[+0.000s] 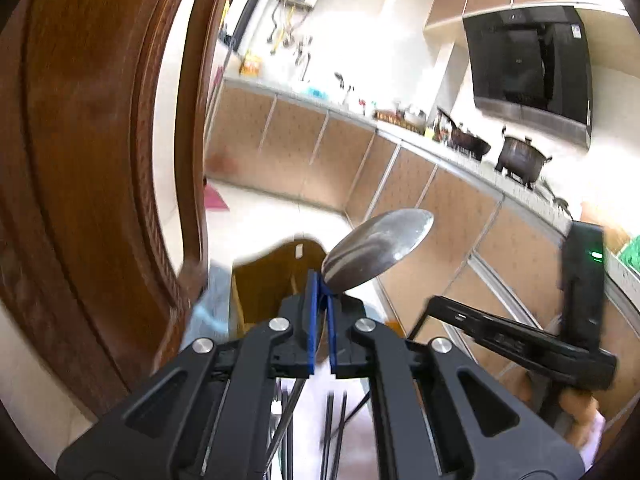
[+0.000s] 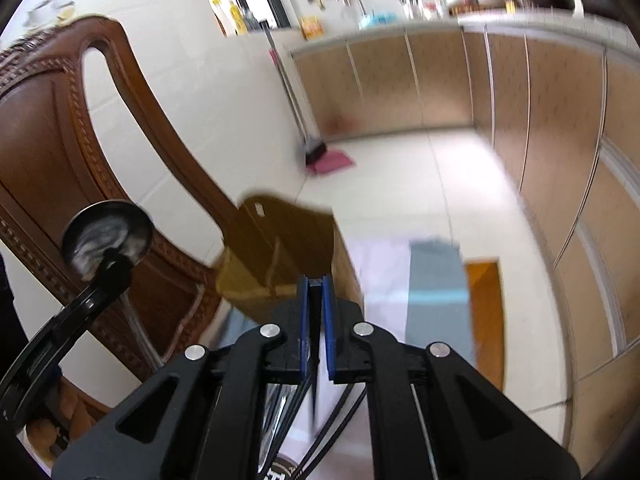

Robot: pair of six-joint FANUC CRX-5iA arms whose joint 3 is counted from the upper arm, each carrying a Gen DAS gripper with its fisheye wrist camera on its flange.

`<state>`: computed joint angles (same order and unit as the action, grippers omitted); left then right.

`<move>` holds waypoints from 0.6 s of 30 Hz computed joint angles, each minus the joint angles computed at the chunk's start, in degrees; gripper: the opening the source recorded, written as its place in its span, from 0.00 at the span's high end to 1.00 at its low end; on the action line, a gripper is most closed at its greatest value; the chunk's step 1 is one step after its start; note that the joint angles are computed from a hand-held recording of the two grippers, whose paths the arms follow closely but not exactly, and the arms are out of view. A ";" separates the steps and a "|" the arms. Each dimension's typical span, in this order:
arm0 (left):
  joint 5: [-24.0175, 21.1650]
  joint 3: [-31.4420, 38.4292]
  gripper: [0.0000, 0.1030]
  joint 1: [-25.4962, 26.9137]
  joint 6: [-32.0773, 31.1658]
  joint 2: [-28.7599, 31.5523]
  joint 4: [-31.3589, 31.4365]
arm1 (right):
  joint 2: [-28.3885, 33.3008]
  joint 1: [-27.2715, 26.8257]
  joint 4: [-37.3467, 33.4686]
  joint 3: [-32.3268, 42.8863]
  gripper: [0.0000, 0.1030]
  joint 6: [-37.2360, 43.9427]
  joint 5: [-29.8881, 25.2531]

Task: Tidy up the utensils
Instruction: 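Lift the ladle with the left gripper over the caddy while the right carries chopsticks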

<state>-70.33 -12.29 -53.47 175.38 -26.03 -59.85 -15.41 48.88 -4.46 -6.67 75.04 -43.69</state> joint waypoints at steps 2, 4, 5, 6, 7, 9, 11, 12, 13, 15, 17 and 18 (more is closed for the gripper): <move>0.82 1.51 0.96 1.74 -1.43 0.21 -0.75 | -0.70 0.86 3.28 0.86 0.92 -2.04 0.94; 2.06 2.32 0.96 3.20 -1.88 -0.17 -1.23 | -0.31 0.79 3.72 2.39 0.92 -2.19 1.14; 2.89 2.83 0.96 4.08 -2.09 -0.21 -1.94 | -0.06 1.06 4.53 3.80 0.93 -2.57 0.97; 3.56 3.16 0.96 4.65 -2.34 -0.24 -2.42 | 0.23 1.04 4.73 4.51 0.93 -2.52 1.11; 4.43 3.44 0.96 5.34 -2.68 -0.21 -3.07 | 0.49 1.29 5.38 5.69 0.93 -2.80 1.39; 5.79 4.09 0.96 6.48 -3.47 -0.10 -4.34 | 0.91 1.85 7.14 7.23 0.93 -3.44 1.95; 7.93 4.54 0.96 8.31 -4.28 -0.28 -4.54 | 1.54 2.48 9.44 9.12 0.93 -4.12 2.30; 8.58 4.83 0.96 8.97 -4.79 -0.15 -4.40 | 1.96 2.60 10.11 9.89 0.93 -4.19 2.44; 9.33 5.03 0.96 9.61 -5.40 -0.02 -4.31 | 2.48 2.72 10.73 10.87 0.93 -4.28 2.61; 11.26 5.49 0.96 11.39 -7.11 0.28 -3.65 | 3.23 2.86 11.68 12.60 0.93 -4.17 2.57; 14.51 5.32 0.96 13.40 -8.49 0.45 -2.78 | 3.86 3.17 13.69 12.84 0.93 -5.28 3.87; 15.01 5.19 0.96 13.50 -8.44 0.73 -3.32 | 4.23 3.25 14.77 12.81 0.93 -5.94 4.53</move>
